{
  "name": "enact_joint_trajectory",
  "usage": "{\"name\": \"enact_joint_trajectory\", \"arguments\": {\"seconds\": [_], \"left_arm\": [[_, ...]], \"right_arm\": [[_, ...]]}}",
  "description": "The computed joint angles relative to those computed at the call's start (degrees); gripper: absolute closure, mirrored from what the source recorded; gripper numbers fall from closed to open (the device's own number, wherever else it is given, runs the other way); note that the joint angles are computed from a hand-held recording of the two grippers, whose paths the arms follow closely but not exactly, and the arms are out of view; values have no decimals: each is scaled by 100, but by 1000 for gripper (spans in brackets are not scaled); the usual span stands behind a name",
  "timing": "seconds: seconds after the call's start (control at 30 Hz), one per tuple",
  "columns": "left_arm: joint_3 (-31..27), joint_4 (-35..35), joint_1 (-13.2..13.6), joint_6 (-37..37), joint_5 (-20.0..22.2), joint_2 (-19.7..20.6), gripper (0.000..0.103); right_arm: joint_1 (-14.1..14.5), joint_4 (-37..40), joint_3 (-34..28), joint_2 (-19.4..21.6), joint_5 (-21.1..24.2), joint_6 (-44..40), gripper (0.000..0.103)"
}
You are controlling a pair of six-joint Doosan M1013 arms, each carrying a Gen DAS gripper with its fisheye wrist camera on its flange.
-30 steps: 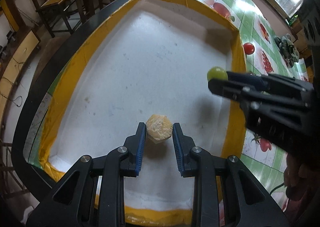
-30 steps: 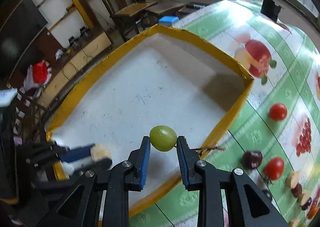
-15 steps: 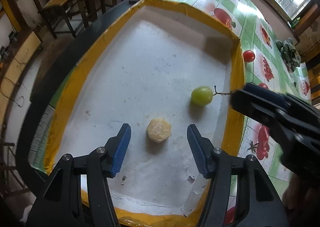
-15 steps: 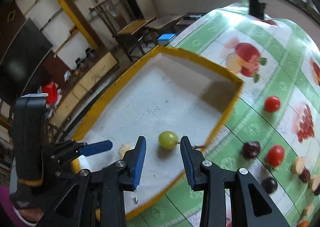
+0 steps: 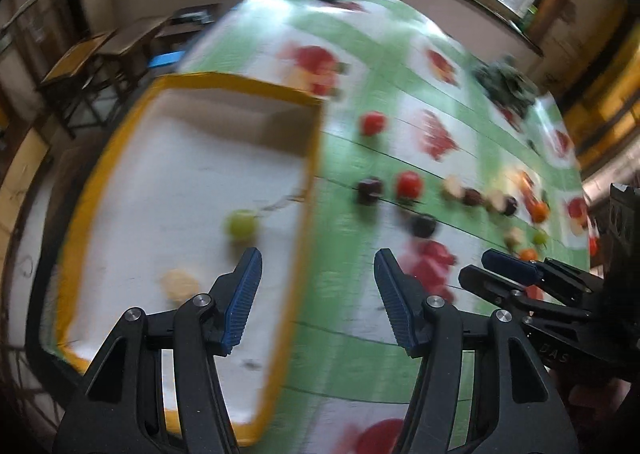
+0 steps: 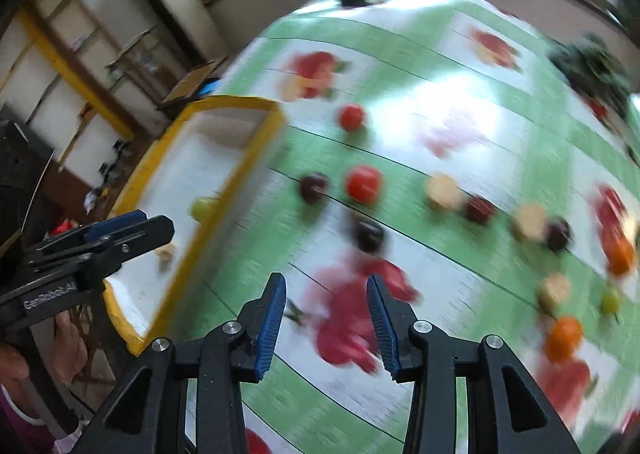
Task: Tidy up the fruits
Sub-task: 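Grasp the dark plum with the left tool while the right tool grasps a bread cube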
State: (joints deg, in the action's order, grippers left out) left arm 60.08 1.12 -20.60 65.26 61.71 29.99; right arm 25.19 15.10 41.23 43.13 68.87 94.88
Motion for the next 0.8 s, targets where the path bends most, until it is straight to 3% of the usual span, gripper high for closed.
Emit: {"name": "enact_joint_trajectory", "arguments": {"seconds": [0.23,0.47,0.6,0.8], "left_arm": [[-551,-367,-207,363,141,471,44],[-908,-129,-364,225,149,799,44],[-1016,33,-437,232,167,901,44],[-1184,191,-493,187,350,1040,44]], "right_arm": [[-229,-160,944,-567,-403,161,62],[-437,-328,1529,-933,-780,301,62],[-497,-466,1693,-1065,-1054,298,62],[-550,-537,1675,-1042,-1053,290,61]]}}
